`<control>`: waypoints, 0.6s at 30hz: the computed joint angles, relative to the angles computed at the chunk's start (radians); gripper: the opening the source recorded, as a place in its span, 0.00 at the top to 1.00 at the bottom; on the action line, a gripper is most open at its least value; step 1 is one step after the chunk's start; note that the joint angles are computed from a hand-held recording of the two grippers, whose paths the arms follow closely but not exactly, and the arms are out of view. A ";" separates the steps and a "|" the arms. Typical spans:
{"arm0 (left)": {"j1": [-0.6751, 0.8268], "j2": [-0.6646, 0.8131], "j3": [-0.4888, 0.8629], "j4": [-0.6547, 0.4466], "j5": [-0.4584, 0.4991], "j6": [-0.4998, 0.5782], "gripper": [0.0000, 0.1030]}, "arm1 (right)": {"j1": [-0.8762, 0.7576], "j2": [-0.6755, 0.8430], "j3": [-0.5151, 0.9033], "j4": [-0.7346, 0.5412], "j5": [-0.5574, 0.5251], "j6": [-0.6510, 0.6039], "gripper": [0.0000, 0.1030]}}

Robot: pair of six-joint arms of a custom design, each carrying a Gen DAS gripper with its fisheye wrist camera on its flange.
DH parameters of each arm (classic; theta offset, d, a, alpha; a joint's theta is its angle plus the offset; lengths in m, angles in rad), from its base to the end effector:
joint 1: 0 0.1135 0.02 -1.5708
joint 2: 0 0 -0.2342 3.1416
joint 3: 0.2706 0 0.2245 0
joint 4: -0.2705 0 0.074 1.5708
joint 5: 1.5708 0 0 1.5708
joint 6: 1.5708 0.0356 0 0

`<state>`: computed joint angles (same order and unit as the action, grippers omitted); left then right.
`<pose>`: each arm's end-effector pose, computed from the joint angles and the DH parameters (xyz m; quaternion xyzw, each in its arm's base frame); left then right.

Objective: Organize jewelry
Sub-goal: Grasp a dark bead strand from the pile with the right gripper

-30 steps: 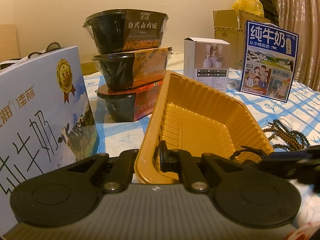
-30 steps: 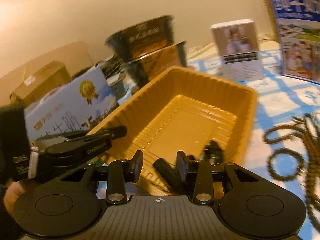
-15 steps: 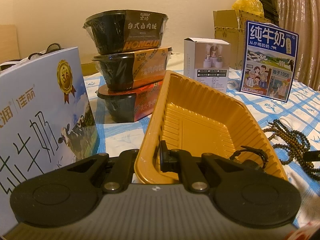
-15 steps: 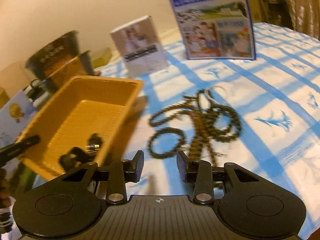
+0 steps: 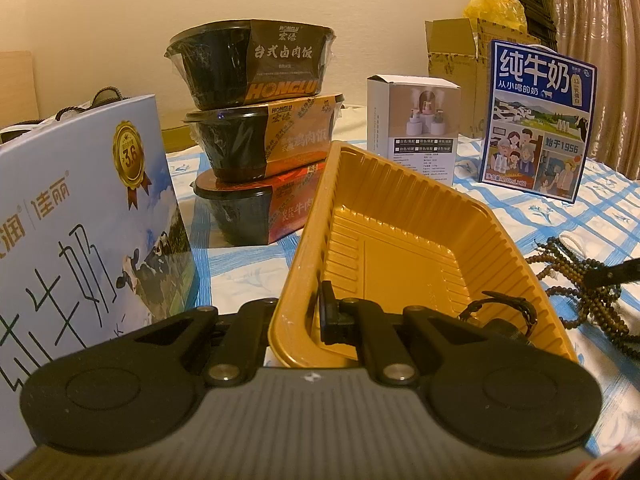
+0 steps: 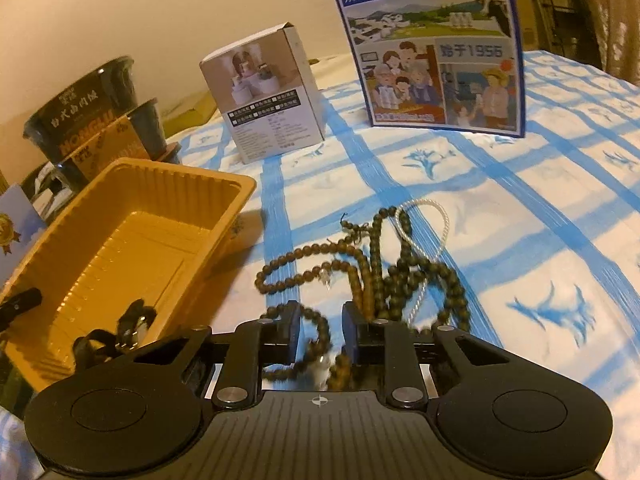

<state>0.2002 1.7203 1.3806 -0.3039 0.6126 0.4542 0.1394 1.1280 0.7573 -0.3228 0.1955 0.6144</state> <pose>0.3582 0.0518 0.2677 0.2418 0.8288 -0.1184 0.4905 0.2256 0.0247 0.2331 0.2523 0.8659 0.0734 0.4256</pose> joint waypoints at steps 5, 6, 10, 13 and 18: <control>-0.001 -0.001 -0.003 0.002 -0.001 0.000 0.93 | -0.032 0.109 0.060 -0.001 -0.051 -0.098 0.81; -0.001 -0.001 -0.003 0.002 -0.001 -0.001 0.93 | -0.032 0.129 0.072 -0.008 -0.055 -0.116 0.81; -0.001 0.001 -0.001 0.002 -0.001 0.000 0.93 | -0.024 0.181 0.102 -0.023 -0.055 -0.186 0.81; -0.001 -0.001 -0.003 0.003 -0.001 -0.001 0.93 | -0.022 0.193 0.127 -0.045 -0.051 -0.218 0.94; -0.001 0.000 -0.002 0.002 -0.002 -0.001 0.93 | -0.033 0.090 0.100 -0.019 -0.076 -0.161 0.94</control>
<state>0.1988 1.7202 1.3786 -0.3016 0.6110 0.4530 0.1067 1.2179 0.8569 -0.3421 0.1190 0.4531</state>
